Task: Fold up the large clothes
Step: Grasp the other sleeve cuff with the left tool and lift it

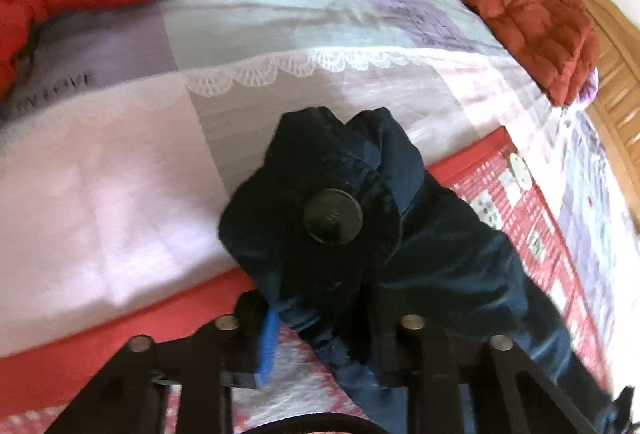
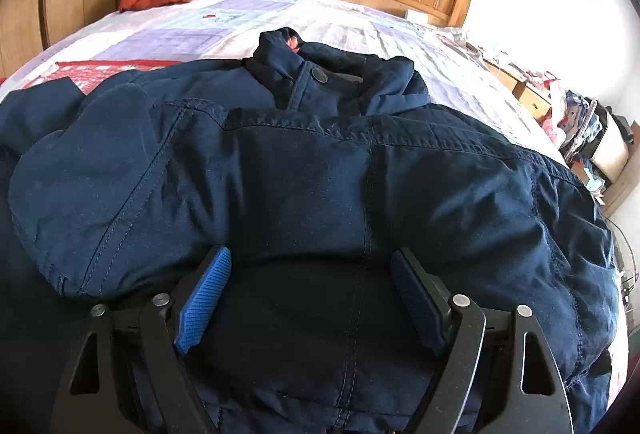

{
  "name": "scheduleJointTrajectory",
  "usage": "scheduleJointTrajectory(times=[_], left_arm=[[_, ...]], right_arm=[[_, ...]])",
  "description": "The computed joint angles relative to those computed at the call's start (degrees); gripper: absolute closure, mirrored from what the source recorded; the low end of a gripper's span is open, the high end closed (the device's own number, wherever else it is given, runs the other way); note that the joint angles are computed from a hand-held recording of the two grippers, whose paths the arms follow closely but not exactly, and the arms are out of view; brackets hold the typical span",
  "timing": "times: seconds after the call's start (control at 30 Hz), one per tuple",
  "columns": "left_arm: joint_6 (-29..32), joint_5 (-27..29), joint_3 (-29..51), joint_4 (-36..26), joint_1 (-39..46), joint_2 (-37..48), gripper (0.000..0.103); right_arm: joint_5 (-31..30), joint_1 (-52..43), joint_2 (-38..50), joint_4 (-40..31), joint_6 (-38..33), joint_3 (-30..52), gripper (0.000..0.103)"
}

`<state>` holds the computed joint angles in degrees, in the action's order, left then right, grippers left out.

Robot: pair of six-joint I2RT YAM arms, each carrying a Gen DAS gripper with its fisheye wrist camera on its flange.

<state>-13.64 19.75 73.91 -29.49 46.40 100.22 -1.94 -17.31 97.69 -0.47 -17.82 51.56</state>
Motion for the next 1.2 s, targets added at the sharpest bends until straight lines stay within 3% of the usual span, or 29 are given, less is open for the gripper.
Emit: scheduleJointTrajectory(times=[0.17,0.3,0.4,0.47,0.53,0.6,0.67,0.73,0.8,0.93,1.0,1.03,1.13,1.2], left_arm=[[-0.92,-1.61,-1.41,0.98,-0.65,-5.04,0.082],[2.89,-0.38,0.42,-2.78,0.99,-7.64,0.082],[5.54,-0.23,1.42,-4.61,1.05,-9.80,0.082],[6.34,-0.16,2.04,-5.20,0.52,-11.59,0.083],[7.73,0.27,3.25,-6.40,-0.44,-13.32,0.083],[10.16,0.77,5.98,-8.89,-2.07,-15.18,0.084],[11.94,1.73,8.81,-11.04,-3.52,-16.78,0.084],[13.34,2.95,12.13,-13.34,-5.10,-17.92,0.084],[14.51,3.77,15.51,-15.62,-6.86,-19.03,0.084],[15.13,5.42,22.66,-20.23,-10.13,-19.66,0.084],[15.67,6.62,26.06,-22.87,-11.15,-19.64,0.084],[15.71,7.32,28.04,-24.26,-11.79,-19.51,0.084],[17.42,7.59,33.97,-28.63,-15.21,-19.25,0.084],[17.85,6.71,37.83,-31.16,-19.66,-19.18,0.084]], right_arm=[[0.55,0.30,-0.10,-0.88,0.04,0.52,0.017],[8.91,5.29,-4.63,-0.90,0.76,-0.45,0.017],[5.33,9.37,-8.38,-0.24,4.50,-0.53,0.017],[6.01,12.94,-3.12,-6.07,5.64,5.84,0.017],[10.91,16.75,7.57,-13.63,6.65,14.93,0.017],[7.39,15.00,11.19,-16.68,10.19,19.20,0.014],[8.00,14.79,12.28,-21.90,11.07,23.27,0.013],[10.26,17.00,3.54,-15.20,10.95,16.04,0.013],[8.60,19.86,-1.90,-10.31,9.30,10.53,0.013],[8.18,27.43,5.02,-17.05,8.31,15.43,0.012],[15.64,30.66,13.80,-22.81,7.72,21.30,0.005],[16.32,31.03,15.20,-23.48,8.45,22.26,0.003],[13.80,29.99,15.35,-25.93,7.71,24.09,0.003],[10.67,29.15,10.85,-23.44,5.60,20.06,0.003]])
